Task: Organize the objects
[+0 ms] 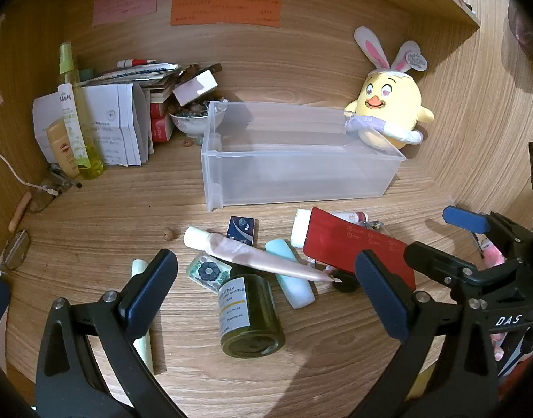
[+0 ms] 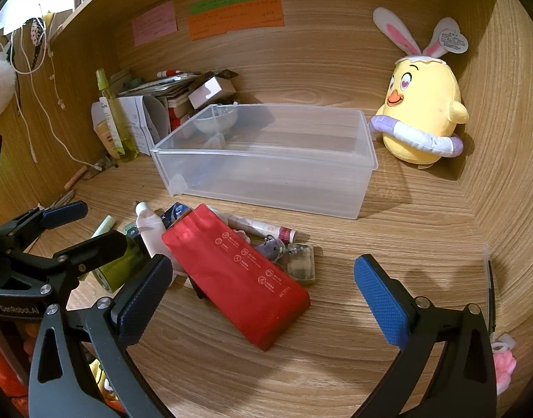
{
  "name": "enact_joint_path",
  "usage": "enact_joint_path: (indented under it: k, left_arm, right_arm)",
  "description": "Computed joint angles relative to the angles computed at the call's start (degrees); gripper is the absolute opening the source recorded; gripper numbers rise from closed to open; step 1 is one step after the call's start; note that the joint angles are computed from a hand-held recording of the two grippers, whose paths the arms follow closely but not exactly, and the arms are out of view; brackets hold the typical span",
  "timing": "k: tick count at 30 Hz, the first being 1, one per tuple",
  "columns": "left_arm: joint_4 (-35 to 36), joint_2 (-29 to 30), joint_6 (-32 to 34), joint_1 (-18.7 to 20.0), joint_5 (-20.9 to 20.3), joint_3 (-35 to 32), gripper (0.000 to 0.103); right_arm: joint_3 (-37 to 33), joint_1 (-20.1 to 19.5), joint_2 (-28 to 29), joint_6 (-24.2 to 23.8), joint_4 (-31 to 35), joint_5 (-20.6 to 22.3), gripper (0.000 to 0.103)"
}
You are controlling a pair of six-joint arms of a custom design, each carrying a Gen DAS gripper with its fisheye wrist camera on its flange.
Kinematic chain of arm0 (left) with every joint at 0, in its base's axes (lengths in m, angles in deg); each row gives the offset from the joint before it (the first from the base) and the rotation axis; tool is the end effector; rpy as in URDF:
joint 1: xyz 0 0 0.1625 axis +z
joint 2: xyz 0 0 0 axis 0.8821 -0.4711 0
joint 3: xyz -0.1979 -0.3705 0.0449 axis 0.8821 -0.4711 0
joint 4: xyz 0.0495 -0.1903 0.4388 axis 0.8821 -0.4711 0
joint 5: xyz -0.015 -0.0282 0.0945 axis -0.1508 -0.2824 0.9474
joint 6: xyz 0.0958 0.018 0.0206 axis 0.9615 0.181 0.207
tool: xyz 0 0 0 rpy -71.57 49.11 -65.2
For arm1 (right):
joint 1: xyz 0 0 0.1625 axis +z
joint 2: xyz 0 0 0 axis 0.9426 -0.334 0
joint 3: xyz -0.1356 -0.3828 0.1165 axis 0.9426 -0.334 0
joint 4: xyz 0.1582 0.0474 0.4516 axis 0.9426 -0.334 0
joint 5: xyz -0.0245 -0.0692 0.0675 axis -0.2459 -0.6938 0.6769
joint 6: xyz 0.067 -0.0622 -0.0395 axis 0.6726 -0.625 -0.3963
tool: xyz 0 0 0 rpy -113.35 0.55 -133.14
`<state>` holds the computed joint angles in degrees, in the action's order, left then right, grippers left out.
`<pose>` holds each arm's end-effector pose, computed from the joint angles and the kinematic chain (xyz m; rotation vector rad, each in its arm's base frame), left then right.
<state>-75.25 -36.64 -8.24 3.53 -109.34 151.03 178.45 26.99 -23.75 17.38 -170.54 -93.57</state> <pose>-0.1725 -0.7834 0.1107 1.0512 2.4544 -0.7546 0.1686 -0.7108 0.1089 0.2166 -2.1882 1.0919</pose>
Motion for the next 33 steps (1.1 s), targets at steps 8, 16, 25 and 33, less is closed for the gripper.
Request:
enact_joint_path:
  k: [8, 16, 25, 33]
  left_arm:
    - [0.01, 0.17, 0.69, -0.02, 0.2, -0.07, 0.103]
    - [0.83, 0.06, 0.63, 0.08, 0.09, -0.21, 0.103]
    - [0.71, -0.25, 0.94, 0.12, -0.67, -0.09, 0.103]
    - [0.85, -0.25, 0.78, 0.48, -1.64, -0.62, 0.103]
  right_arm:
    - [-0.01, 0.01, 0.09, -0.05, -0.02, -0.06, 0.103]
    - [0.0, -0.05, 0.09, 0.15, 0.2, -0.13, 0.103]
    - [0.01, -0.02, 0.05, 0.07, 0.1, -0.24, 0.103]
    - [-0.42, -0.15, -0.02, 0.13, 1.18, -0.43, 0.103]
